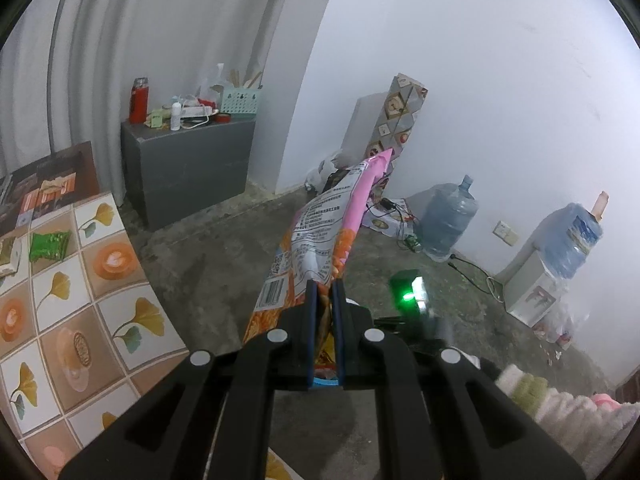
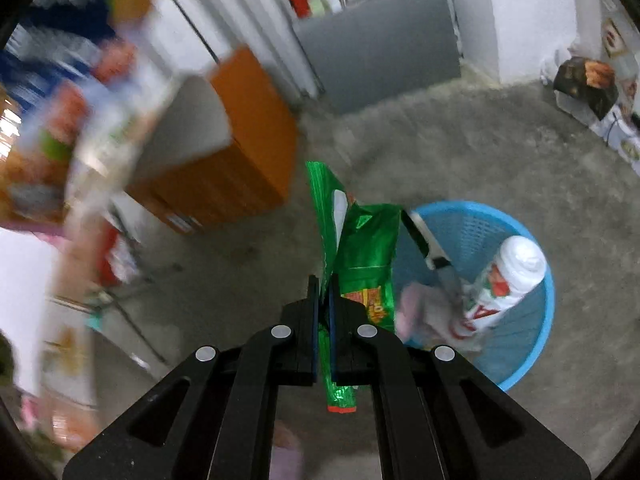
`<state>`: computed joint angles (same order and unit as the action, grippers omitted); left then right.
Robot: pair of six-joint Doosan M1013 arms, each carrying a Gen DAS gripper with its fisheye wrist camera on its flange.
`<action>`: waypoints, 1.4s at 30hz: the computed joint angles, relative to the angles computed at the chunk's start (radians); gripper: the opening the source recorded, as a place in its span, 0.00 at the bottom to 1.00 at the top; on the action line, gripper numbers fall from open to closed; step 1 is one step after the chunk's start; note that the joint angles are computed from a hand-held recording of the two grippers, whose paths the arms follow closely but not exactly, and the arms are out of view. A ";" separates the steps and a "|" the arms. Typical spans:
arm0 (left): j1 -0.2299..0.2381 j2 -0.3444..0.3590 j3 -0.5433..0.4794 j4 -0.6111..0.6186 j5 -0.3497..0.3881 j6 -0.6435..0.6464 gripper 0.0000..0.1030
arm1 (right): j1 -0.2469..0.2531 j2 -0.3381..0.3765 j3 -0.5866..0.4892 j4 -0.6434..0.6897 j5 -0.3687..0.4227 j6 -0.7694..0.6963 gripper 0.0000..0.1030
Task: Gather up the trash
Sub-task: 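Carry the green bag and snack bag with both tools over the blue wastebasket, then open the right tool to drop the green bag into the wastebasket, then pass the snack bag from the left tool into the open right tool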
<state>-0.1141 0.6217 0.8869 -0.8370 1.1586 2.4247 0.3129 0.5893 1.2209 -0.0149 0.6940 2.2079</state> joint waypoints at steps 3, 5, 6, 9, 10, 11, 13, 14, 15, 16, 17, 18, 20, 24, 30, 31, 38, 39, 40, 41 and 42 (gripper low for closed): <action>-0.001 0.012 -0.014 0.016 0.016 -0.020 0.07 | 0.001 0.046 -0.053 -0.059 0.104 -0.007 0.02; -0.003 0.015 -0.014 0.025 0.013 -0.020 0.07 | 0.020 0.093 -0.118 -0.183 0.247 0.004 0.02; -0.003 0.018 -0.018 0.029 0.016 -0.022 0.07 | 0.027 0.111 -0.139 -0.234 0.304 0.013 0.02; -0.004 0.024 -0.022 0.035 0.019 -0.028 0.07 | 0.031 0.125 -0.143 -0.373 0.407 0.133 0.02; -0.004 0.025 -0.023 0.036 0.020 -0.031 0.07 | 0.032 0.124 -0.138 -0.406 0.426 0.177 0.02; -0.005 0.026 -0.023 0.037 0.022 -0.033 0.07 | 0.028 0.120 -0.125 -0.426 0.441 0.232 0.02; -0.006 0.029 -0.026 0.040 0.028 -0.038 0.07 | 0.014 0.100 -0.078 -0.380 0.406 0.282 0.02; -0.007 0.030 -0.027 0.041 0.031 -0.040 0.07 | 0.006 0.090 -0.051 -0.332 0.374 0.292 0.02; -0.008 0.029 -0.026 0.042 0.033 -0.039 0.07 | -0.002 0.075 -0.012 -0.259 0.320 0.284 0.03; -0.009 0.028 -0.026 0.044 0.033 -0.037 0.07 | -0.001 0.069 0.013 -0.224 0.295 0.273 0.06; -0.010 0.031 -0.030 0.046 0.036 -0.036 0.07 | 0.002 0.067 0.019 -0.204 0.294 0.257 0.07; -0.011 0.032 -0.032 0.049 0.037 -0.034 0.07 | 0.010 0.066 0.025 -0.186 0.303 0.243 0.07; -0.013 0.032 -0.034 0.057 0.040 -0.032 0.07 | 0.022 0.064 0.046 -0.164 0.316 0.241 0.07; -0.020 0.030 -0.031 0.072 0.045 -0.031 0.07 | 0.032 0.004 0.138 -0.155 0.205 0.350 0.37; -0.038 0.038 -0.041 0.104 0.069 -0.064 0.07 | 0.073 -0.089 0.235 -0.274 0.102 0.496 0.54; -0.040 0.043 -0.047 0.108 0.077 -0.068 0.07 | 0.079 -0.112 0.262 -0.297 0.083 0.525 0.54; -0.073 0.159 -0.220 0.102 0.288 -0.330 0.07 | 0.118 -0.238 0.419 -0.545 -0.097 0.977 0.55; -0.076 0.194 -0.270 0.077 0.336 -0.407 0.07 | 0.128 -0.258 0.450 -0.609 -0.125 1.090 0.55; -0.082 0.240 -0.333 0.039 0.391 -0.503 0.07 | 0.130 -0.265 0.471 -0.666 -0.150 1.182 0.55; -0.089 0.271 -0.372 0.018 0.417 -0.584 0.07 | 0.127 -0.268 0.488 -0.715 -0.170 1.260 0.55; -0.098 0.307 -0.412 -0.009 0.439 -0.675 0.07 | 0.139 -0.282 0.513 -0.783 -0.173 1.377 0.55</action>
